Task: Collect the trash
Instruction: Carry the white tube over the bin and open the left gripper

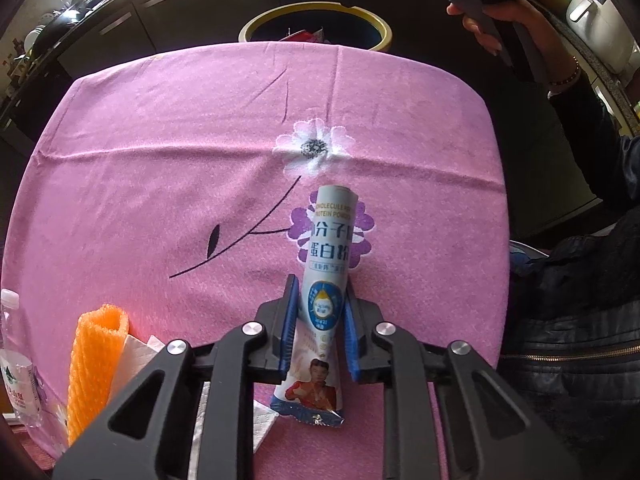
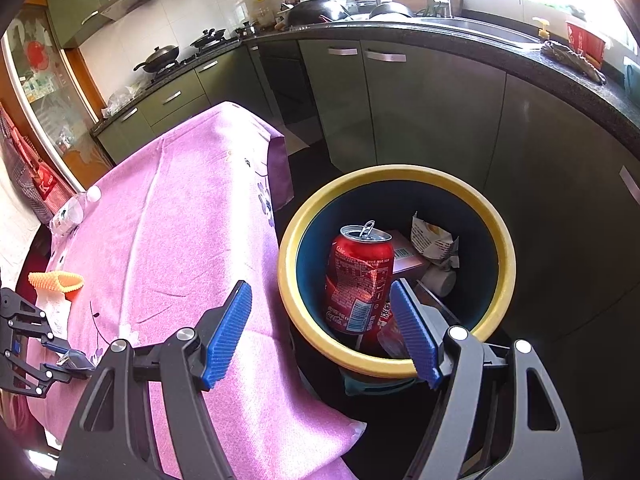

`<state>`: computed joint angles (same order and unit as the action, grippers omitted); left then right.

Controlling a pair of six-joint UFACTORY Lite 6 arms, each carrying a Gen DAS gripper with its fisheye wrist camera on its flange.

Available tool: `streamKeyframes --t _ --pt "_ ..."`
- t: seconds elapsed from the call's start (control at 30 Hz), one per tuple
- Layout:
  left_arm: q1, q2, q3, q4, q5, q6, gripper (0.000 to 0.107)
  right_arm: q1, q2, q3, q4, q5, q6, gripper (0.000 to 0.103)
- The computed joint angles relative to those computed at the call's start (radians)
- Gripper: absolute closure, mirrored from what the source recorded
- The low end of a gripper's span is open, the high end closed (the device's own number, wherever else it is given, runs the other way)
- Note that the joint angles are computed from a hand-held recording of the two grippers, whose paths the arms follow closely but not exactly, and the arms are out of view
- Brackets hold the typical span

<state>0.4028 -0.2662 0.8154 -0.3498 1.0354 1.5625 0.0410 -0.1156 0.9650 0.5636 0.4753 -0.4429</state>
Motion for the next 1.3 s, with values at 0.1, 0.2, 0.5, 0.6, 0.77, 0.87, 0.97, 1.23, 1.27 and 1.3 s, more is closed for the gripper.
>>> streamKeyframes --t 0.1,0.2,0.5,0.6,0.77,0.87,0.97,1.23,1.27,1.3 --pt "-0.011 -0.012 0.003 -0.02 0.014 -0.016 0.088 -0.013 -0.006 -0.005 0.023 0.003 -0.026 0.032" --pt "-0.038 0.004 0.055 -0.036 0.046 -0.066 0.089 -0.034 -0.026 -0.017 0.045 0.009 -0.049 0.032" --pt "-0.339 0.084 0.279 -0.082 0.053 -0.376 0.089 -0.199 -0.14 -0.084 0.143 0.072 -0.178 0.032" --pt "-0.506 0.185 0.409 -0.067 0.003 -0.51 0.088 -0.292 -0.172 -0.104 0.197 0.112 -0.255 0.032" --pt "-0.735 0.449 0.705 -0.019 -0.051 -0.697 0.088 -0.439 -0.213 -0.132 0.255 0.18 -0.36 0.032" --pt "-0.82 0.624 0.888 0.022 -0.075 -0.781 0.088 -0.522 -0.224 -0.142 0.28 0.22 -0.418 0.032" --pt "-0.88 0.844 1.126 0.067 -0.069 -0.872 0.088 -0.61 -0.221 -0.144 0.31 0.269 -0.48 0.032" --pt "-0.952 1.221 1.586 0.178 -0.028 -1.032 0.033 -0.734 -0.177 -0.145 0.33 0.329 -0.576 0.032" --pt "-0.955 1.233 1.6 0.187 -0.034 -1.046 0.033 -0.745 -0.174 -0.146 0.335 0.336 -0.586 0.032" --pt "-0.954 1.24 1.611 0.186 -0.025 -1.054 0.033 -0.749 -0.167 -0.146 0.338 0.337 -0.592 0.032"
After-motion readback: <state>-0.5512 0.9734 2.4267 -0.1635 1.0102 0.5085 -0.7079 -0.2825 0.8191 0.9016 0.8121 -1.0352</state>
